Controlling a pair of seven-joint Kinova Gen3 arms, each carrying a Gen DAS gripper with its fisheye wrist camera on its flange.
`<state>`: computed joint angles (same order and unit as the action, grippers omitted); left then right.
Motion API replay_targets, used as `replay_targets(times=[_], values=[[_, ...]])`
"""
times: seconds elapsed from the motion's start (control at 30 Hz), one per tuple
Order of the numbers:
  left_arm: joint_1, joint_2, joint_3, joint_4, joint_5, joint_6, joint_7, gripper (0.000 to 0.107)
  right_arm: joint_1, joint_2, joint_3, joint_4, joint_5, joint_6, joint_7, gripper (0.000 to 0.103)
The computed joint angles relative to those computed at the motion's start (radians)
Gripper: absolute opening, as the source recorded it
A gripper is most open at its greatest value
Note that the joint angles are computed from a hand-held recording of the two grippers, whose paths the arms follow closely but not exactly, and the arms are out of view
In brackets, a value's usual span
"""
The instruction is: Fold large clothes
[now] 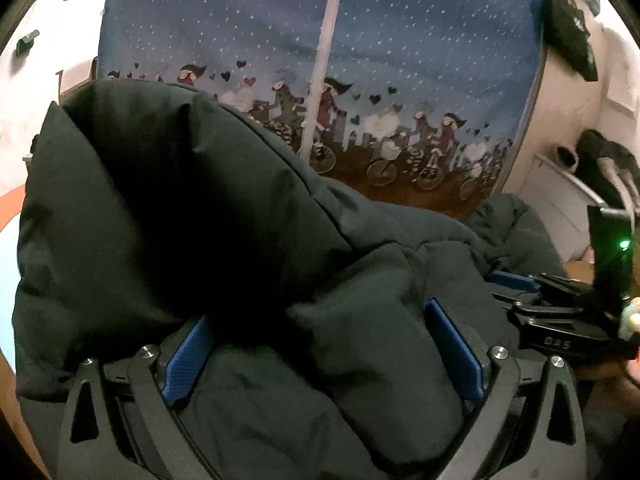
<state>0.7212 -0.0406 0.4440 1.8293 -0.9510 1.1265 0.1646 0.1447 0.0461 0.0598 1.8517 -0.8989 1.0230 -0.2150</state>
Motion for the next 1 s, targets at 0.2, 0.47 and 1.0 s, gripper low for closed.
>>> replay_targets(times=[0.2, 0.47, 1.0], values=[[0.060, -0.011, 0.061, -0.016, -0.029, 0.156, 0.073, 0.098, 0.044, -0.036, 0.047, 0.013, -0.049, 0.089, 0.042, 0.063], [0.031, 0.034, 0.058, -0.068, 0.044, 0.215, -0.005, 0.102, 0.046, -0.046, 0.046, 0.001, 0.003, 0.091, 0.028, 0.072], [0.097, 0.050, -0.019, -0.182, 0.157, 0.299, -0.020, 0.102, 0.063, -0.058, 0.099, -0.049, 0.064, 0.183, -0.189, 0.085]])
